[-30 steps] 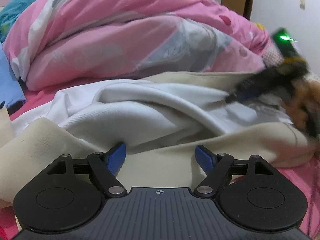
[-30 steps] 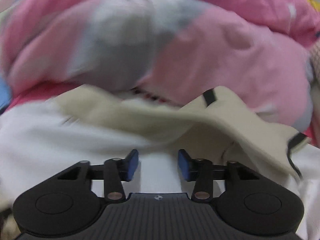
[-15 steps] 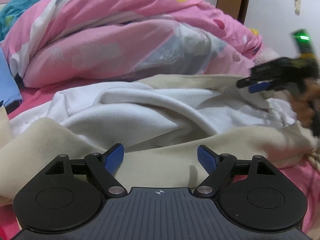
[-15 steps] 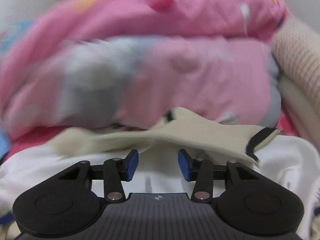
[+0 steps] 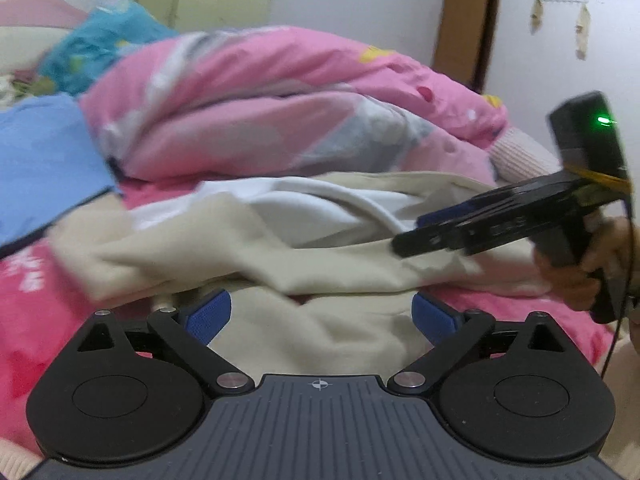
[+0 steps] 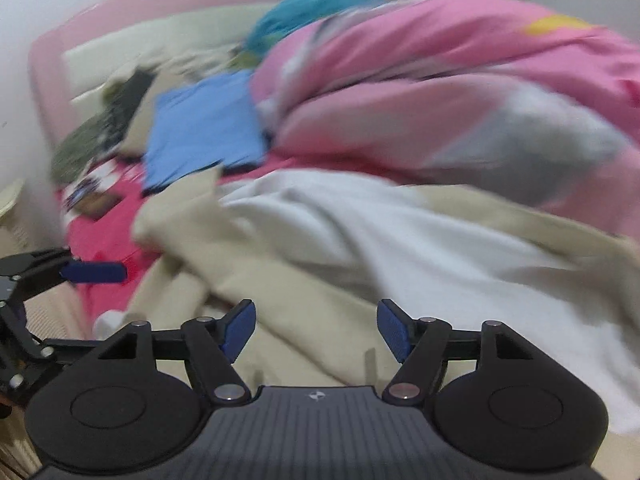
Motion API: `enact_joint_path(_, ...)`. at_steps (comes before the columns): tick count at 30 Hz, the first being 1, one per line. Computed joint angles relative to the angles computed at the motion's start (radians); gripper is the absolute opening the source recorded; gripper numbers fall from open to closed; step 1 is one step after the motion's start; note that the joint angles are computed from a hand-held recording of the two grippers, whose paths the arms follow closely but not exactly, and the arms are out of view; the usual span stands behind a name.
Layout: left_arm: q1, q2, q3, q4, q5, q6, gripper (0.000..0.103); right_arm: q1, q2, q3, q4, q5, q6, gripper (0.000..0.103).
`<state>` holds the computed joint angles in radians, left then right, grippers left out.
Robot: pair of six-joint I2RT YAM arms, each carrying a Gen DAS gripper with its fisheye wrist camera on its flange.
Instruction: Fold clothes
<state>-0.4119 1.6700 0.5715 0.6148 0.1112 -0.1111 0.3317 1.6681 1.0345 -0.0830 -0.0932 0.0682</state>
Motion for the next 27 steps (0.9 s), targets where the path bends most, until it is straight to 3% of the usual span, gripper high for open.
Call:
enact_joint_path(4, 0.024, 0.02, -0.013, 0.016, -0.084, -0.006, 0.097, 0.052, 0.16, 0.157, 0.0, -0.016, 0.01, 0.071)
enact_joint_path(6, 0.063, 0.037, -0.013, 0.022, -0.08, -0.022, 0.093, 0.073, 0.219, 0.216, 0.029, -0.022, -0.003, 0.071)
enact_joint_path(8, 0.109, 0.056, -0.001, 0.005, -0.06, -0.043, 0.078, 0.088, 0.273, 0.272, 0.051, -0.025, -0.025, 0.075)
enact_joint_path(12, 0.194, 0.095, 0.033, -0.051, -0.01, -0.092, 0.062, 0.115, 0.366, 0.387, 0.024, -0.017, -0.078, 0.075)
enact_joint_path(16, 0.281, 0.153, 0.061, -0.05, 0.116, -0.165, 0.061, 0.122, 0.384, 0.394, 0.039, -0.023, -0.089, 0.08)
enact_joint_path(22, 0.333, 0.216, 0.048, 0.069, 0.241, -0.231, 0.067, 0.164, 0.382, 0.402, 0.096, 0.025, -0.152, 0.081)
enact_joint_path(25, 0.334, 0.235, 0.05, 0.092, 0.245, -0.234, 0.068, 0.204, 0.441, 0.512, 0.048, 0.034, -0.211, 0.084)
enact_joint_path(27, 0.334, 0.243, 0.046, 0.112, 0.241, -0.234, 0.068, 0.231, 0.533, 0.663, -0.046, 0.06, -0.233, 0.086)
